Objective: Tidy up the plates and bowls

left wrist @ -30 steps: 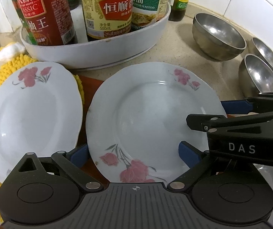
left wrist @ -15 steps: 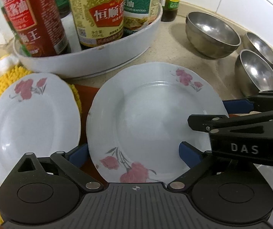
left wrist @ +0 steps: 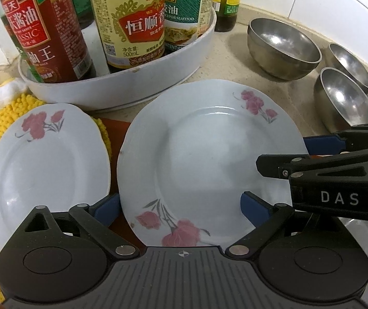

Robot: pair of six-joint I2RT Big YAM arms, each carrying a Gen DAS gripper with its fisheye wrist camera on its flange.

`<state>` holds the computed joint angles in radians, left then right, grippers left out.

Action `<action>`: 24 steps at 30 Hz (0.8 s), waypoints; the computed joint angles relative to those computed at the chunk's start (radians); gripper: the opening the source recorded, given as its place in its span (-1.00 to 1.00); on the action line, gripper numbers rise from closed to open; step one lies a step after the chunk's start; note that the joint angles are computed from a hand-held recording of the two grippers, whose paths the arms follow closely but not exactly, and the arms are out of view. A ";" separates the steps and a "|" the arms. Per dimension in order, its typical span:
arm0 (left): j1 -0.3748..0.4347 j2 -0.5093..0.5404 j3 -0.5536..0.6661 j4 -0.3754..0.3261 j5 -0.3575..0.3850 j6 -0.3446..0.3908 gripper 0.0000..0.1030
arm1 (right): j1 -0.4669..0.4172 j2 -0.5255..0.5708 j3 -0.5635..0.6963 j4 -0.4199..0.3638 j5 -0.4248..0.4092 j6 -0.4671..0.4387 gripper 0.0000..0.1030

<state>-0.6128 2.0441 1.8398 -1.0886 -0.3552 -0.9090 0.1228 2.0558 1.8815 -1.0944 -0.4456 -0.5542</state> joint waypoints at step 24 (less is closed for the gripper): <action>-0.029 -0.066 -0.055 0.017 -0.063 -0.013 0.93 | -0.016 -0.065 -0.049 0.018 -0.035 0.008 -0.04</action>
